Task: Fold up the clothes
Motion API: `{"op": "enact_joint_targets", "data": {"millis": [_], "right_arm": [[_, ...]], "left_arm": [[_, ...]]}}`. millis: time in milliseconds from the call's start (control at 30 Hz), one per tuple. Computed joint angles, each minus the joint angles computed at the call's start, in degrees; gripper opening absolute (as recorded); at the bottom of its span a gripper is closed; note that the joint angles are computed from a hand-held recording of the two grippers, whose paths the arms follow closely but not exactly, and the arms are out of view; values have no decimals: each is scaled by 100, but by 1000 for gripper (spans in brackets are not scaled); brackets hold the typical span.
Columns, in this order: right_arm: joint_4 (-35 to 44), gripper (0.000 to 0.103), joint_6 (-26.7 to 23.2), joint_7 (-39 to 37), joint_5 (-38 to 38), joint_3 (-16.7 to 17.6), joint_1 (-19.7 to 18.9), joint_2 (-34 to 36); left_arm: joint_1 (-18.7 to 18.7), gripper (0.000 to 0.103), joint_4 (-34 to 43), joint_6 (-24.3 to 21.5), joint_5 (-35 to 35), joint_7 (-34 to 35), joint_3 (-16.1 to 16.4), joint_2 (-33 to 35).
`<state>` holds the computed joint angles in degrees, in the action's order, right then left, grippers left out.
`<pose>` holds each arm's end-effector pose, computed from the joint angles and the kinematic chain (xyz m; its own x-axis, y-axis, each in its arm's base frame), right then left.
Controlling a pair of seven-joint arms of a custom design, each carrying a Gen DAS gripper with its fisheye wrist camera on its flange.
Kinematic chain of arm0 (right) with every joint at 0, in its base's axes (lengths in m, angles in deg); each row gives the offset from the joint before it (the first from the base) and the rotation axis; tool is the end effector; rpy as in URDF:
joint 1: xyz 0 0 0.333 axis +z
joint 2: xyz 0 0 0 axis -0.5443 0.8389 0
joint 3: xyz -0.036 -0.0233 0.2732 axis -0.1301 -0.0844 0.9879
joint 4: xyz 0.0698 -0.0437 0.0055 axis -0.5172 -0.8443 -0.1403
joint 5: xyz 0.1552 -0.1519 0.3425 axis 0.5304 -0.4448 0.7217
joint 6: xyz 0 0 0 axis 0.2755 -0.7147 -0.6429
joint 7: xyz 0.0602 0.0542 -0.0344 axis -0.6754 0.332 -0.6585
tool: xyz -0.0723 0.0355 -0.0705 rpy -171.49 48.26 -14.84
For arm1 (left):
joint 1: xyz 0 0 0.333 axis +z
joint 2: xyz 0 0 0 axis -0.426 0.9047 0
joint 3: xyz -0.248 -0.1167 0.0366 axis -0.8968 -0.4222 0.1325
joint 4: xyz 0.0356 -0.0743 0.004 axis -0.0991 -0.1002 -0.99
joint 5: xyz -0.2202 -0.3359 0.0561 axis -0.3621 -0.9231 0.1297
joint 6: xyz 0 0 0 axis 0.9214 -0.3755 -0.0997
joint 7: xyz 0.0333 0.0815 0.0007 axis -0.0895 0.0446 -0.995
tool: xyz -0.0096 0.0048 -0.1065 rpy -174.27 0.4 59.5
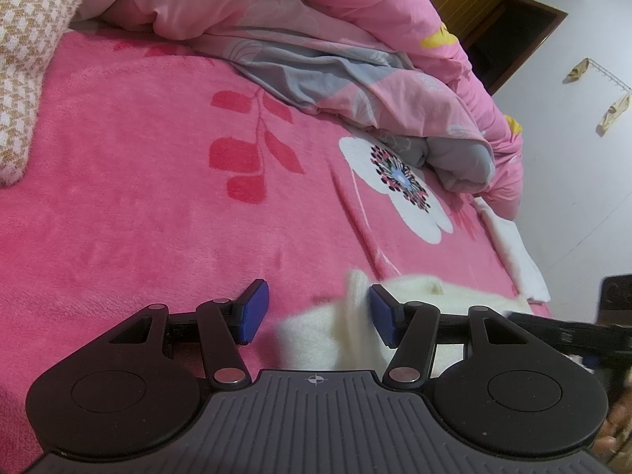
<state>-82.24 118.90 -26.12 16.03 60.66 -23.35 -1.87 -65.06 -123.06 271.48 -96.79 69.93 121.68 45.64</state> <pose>0.4999 0.1201 0.4287 0.6394 -0.3197 -0.6993 -0.7678 -0.2162 -0.6031 0.4039 -0.0385 0.3925 0.0722 -0.8128 0.5781 -0.6342 -0.4848 -0.6024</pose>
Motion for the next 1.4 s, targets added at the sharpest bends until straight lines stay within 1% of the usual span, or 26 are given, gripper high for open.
{"op": "enact_joint_targets", "data": {"millis": [167, 233, 367, 467, 533, 667, 733, 800, 833, 900, 967, 1000, 1033, 1167, 1267, 1300, 1333, 1367, 1400], "right_arm": [[-609, 0, -445, 12, -60, -260, -128, -775], [-965, 0, -589, 13, -191, -387, -193, -1220], [-1763, 0, -840, 16, -687, -659, -372, -2214], [-2356, 0, -993, -65, -1284, -819, -552, -3048], [-2745, 0, -1065, -221, -1758, -871, -669, -3664], [-3360, 0, -1210, -463, -2583, -917, -786, -4722], [-3571, 1, -1222, -589, -2987, -829, -748, -5120], [-3761, 3, -1124, -653, -3290, -718, -661, -5458], [-3822, 6, -1081, -642, -3427, -672, -603, -5560], [-3875, 14, -992, -540, -3588, -669, -501, -5635], [-3881, 26, -885, -447, -3679, -693, -406, -5650], [-3895, 29, -814, -424, -3721, -695, -367, -5681], [-3905, 35, -746, -403, -3766, -693, -327, -5698], [-3879, 44, -608, -226, -3900, -691, -168, -5628], [-3815, 44, -632, -133, -3957, -762, -76, -5490], [-3812, 41, -673, -184, -3948, -842, -53, -5477], [-3808, 33, -720, -241, -3930, -913, -40, -5463], [-3804, 29, -754, -289, -3904, -954, -33, -5452], [-3802, 29, -758, -307, -3877, -951, -34, -5448]], "left_arm": [[-7, 57, -2, -6, 6, 11, 20, -13], [-25, 57, -1, 8, 3, 12, 37, -13], [-26, 57, -20, 79, 25, -28, 25, 11], [24, 57, -53, 125, 87, -92, -26, 18], [72, 57, -83, 148, 137, -139, -69, 13], [123, 57, -116, 186, 239, -239, -98, 8], [133, 57, -118, 198, 288, -291, -98, 17], [134, 57, -123, 212, 337, -333, -86, 20], [132, 57, -125, 220, 361, -352, -78, 22], [123, 57, -129, 234, 411, -386, -54, 25], [98, 57, -135, 251, 459, -412, -5, 20], [93, 57, -141, 254, 479, -428, 9, 12], [89, 57, -141, 252, 497, -443, 21, 8], [92, 57, -141, 242, 546, -481, 39, 0], [93, 57, -146, 238, 563, -492, 49, -12], [100, 57, -153, 244, 561, -500, 37, -12], [106, 57, -157, 245, 562, -508, 31, -16], [103, 57, -157, 243, 570, -509, 38, -17], [97, 57, -156, 243, 577, -507, 49, -17]]}}
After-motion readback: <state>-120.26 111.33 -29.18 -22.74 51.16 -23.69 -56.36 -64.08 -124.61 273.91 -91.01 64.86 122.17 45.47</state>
